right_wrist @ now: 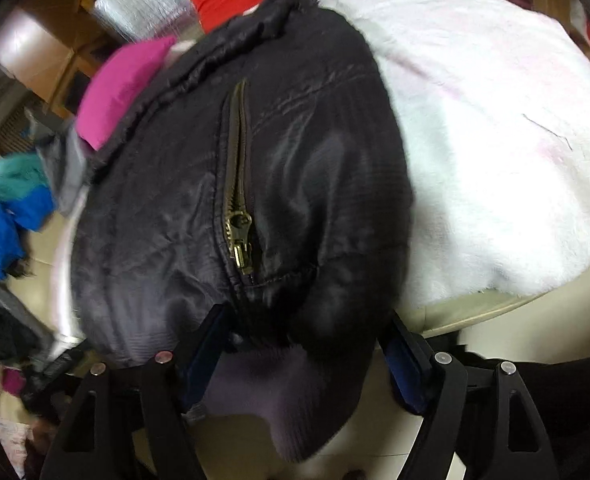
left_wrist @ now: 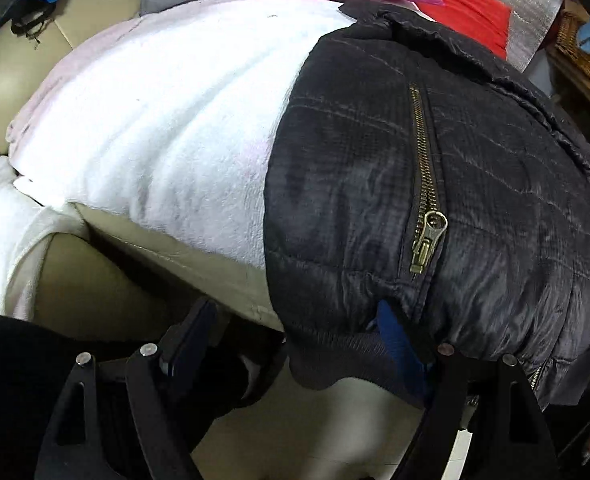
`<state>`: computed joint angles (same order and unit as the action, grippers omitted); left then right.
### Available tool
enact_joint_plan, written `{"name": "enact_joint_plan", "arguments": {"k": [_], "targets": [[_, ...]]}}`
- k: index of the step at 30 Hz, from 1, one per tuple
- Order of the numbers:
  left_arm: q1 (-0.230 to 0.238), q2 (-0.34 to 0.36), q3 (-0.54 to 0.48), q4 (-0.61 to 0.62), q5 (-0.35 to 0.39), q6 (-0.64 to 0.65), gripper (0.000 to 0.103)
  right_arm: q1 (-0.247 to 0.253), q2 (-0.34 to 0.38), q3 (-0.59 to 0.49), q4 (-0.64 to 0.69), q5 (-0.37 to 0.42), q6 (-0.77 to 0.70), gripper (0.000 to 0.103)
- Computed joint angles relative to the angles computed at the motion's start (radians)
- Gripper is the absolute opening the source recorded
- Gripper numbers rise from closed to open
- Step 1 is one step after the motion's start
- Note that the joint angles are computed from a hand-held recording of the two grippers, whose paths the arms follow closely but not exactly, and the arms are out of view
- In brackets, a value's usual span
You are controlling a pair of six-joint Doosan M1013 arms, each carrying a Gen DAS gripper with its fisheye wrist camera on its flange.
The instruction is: Fold large clothes
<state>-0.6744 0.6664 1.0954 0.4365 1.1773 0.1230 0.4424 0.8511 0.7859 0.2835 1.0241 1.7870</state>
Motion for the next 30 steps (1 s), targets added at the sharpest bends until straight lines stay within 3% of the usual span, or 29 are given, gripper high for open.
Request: {"name": "enact_joint_plan", "arguments": {"k": [2, 3, 4, 5, 6, 10, 11, 12, 13, 14, 19, 21, 22, 23, 24, 28, 30], "targets": [[0.003, -0.007, 0.015, 0.006, -0.033, -0.005, 0.08, 0.012, -0.006, -0.002, -0.051, 0.011, -0.018, 0.059], [0.002, -0.013, 0.026, 0.015, -0.053, -0.008, 0.075, 0.012, -0.009, 0.0, -0.046, 0.011, -0.027, 0.047], [0.001, -0.02, 0.039, 0.015, -0.094, 0.001, 0.06, 0.011, -0.018, 0.008, -0.039, 0.006, -0.036, 0.042], [0.001, -0.024, 0.046, 0.01, -0.117, 0.013, 0.052, 0.012, -0.026, 0.015, -0.04, -0.002, -0.038, 0.031], [-0.002, -0.02, 0.037, 0.018, -0.104, 0.02, 0.052, 0.012, -0.034, 0.026, -0.045, -0.012, -0.035, 0.029], [0.0, -0.019, 0.034, 0.002, -0.103, 0.01, 0.055, 0.004, -0.031, 0.029, -0.012, 0.005, -0.034, 0.032], [0.002, -0.019, 0.035, -0.001, -0.097, 0.013, 0.062, -0.001, -0.027, 0.027, 0.002, 0.016, -0.015, 0.039], [0.002, -0.018, 0.032, -0.002, -0.08, 0.013, 0.066, -0.007, -0.028, 0.034, 0.016, 0.023, -0.006, 0.061], [0.002, -0.015, 0.027, -0.005, -0.062, 0.013, 0.074, -0.015, -0.016, 0.019, 0.064, 0.052, -0.002, 0.072], [0.003, -0.015, 0.026, -0.014, -0.054, 0.012, 0.078, -0.017, -0.008, 0.012, 0.088, 0.066, -0.01, 0.077], [0.01, -0.037, 0.078, -0.03, -0.111, 0.016, 0.078, -0.002, -0.008, 0.022, 0.053, 0.045, -0.045, 0.073], [0.012, -0.047, 0.095, -0.042, -0.141, 0.018, 0.076, -0.002, -0.015, 0.03, 0.049, 0.04, -0.068, 0.047], [0.012, -0.055, 0.106, -0.043, -0.159, 0.021, 0.072, -0.002, -0.022, 0.035, 0.046, 0.039, -0.085, 0.041], [0.011, -0.062, 0.118, -0.042, -0.185, 0.026, 0.06, -0.001, -0.032, 0.042, 0.049, 0.036, -0.097, 0.035], [0.009, -0.068, 0.126, -0.043, -0.206, 0.034, 0.058, -0.001, -0.042, 0.05, 0.051, 0.027, -0.109, 0.032], [0.003, -0.084, 0.145, -0.035, -0.229, 0.038, 0.057, -0.007, -0.079, 0.092, 0.121, -0.028, -0.194, 0.031], [0.004, -0.089, 0.153, -0.041, -0.241, 0.046, 0.057, -0.012, -0.076, 0.089, 0.133, -0.017, -0.198, 0.031]]}}
